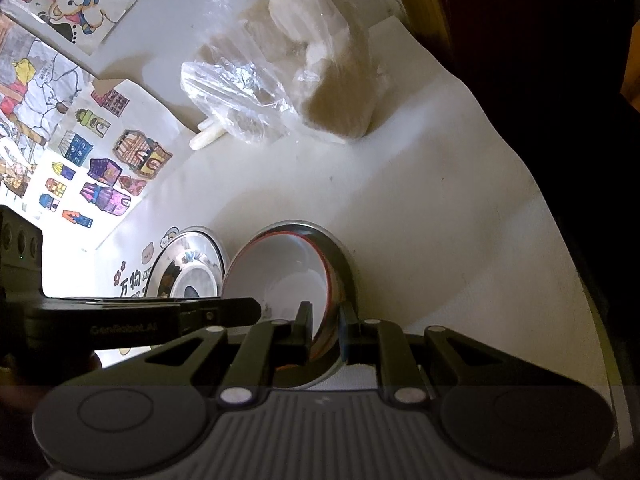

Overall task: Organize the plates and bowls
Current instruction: 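Lower the second white bowl into the first white bowl with both grippers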

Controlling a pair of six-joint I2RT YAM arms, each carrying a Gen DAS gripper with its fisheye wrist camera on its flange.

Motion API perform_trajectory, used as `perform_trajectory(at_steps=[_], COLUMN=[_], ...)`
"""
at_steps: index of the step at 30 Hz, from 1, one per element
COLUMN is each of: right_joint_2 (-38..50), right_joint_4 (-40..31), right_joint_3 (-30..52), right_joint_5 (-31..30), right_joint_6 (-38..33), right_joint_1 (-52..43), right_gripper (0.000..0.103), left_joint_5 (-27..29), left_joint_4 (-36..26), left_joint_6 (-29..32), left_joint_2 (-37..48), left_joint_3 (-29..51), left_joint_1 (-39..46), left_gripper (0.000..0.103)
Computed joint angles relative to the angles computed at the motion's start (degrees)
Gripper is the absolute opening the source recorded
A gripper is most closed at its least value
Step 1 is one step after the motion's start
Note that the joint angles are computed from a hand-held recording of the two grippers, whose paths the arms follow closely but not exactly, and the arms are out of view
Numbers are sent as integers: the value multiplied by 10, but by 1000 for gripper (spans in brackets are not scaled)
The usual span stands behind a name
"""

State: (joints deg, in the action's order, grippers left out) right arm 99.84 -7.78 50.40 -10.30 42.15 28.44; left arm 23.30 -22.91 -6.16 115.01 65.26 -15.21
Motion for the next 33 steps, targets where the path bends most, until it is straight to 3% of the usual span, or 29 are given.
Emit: perform_trajectory(at_steps=[33], right_joint_2=[35], right_joint_4=[-9], right_joint_3=[26], right_joint_5=[-47], right_joint_6=[-48], right_joint_1=[-18], right_gripper=[16], left_joint_5=[-21], left_joint_4=[17], left_joint_6=[-42], left_joint_2=[-9], left_joint_3=[-19], left_joint_1=[-2], left_gripper=[21])
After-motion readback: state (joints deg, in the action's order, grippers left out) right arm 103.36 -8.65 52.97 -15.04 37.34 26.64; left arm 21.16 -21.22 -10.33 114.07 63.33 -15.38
